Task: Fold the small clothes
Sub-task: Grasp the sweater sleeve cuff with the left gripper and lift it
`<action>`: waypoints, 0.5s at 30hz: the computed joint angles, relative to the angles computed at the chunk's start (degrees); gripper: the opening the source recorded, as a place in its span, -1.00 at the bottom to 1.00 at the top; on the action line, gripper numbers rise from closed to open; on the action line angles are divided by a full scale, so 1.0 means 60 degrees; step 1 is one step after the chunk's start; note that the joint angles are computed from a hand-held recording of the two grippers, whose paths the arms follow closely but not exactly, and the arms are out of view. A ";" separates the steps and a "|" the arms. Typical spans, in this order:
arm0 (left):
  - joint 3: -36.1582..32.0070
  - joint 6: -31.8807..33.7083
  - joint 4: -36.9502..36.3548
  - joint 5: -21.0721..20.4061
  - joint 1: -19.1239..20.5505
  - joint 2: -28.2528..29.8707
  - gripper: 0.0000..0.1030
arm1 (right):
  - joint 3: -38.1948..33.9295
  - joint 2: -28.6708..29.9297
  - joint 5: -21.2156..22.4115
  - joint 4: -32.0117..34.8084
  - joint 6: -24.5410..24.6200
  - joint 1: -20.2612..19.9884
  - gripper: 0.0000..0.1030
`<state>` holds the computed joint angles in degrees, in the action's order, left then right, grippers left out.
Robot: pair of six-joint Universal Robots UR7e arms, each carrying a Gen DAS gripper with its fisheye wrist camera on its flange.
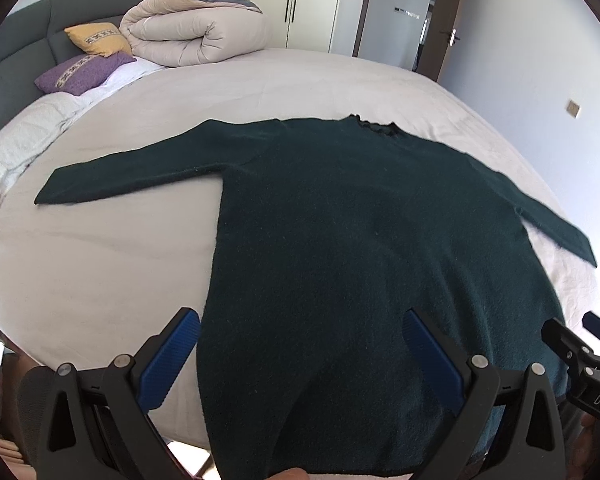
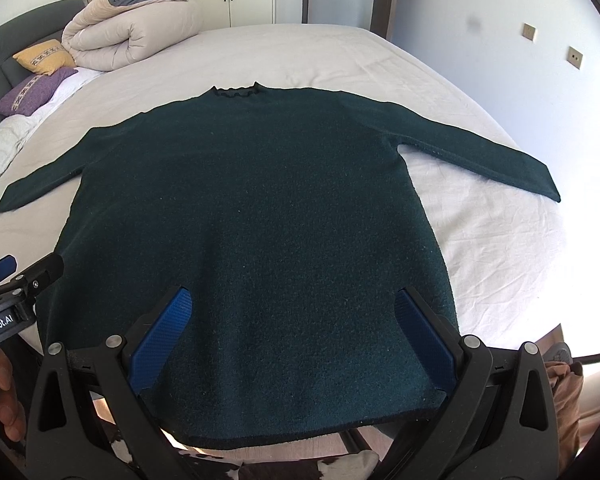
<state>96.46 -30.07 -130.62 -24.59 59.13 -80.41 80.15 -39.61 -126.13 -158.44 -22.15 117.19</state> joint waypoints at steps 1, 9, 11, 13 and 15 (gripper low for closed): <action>-0.0010 0.0138 -0.0289 -0.0224 0.0087 -0.0069 1.00 | 0.0012 -0.0028 0.0108 0.0039 0.0069 -0.0013 1.00; -0.0389 0.1097 -0.2796 -0.1956 0.1375 -0.0789 1.00 | 0.0030 -0.0232 0.1160 0.0553 0.0489 -0.0125 1.00; -0.0562 0.0905 -0.2794 -0.1966 0.1629 -0.0904 1.00 | 0.0066 -0.0214 0.1239 0.0305 0.0361 -0.0076 1.00; -0.0934 0.0297 -0.2179 -0.2578 0.2090 -0.1057 1.00 | 0.0157 -0.0262 0.1476 0.0173 0.0334 -0.0060 1.00; -0.1022 0.0028 -0.2722 -0.3259 0.2608 -0.1207 1.00 | 0.0096 -0.0272 0.1691 0.0312 0.0485 -0.0054 1.00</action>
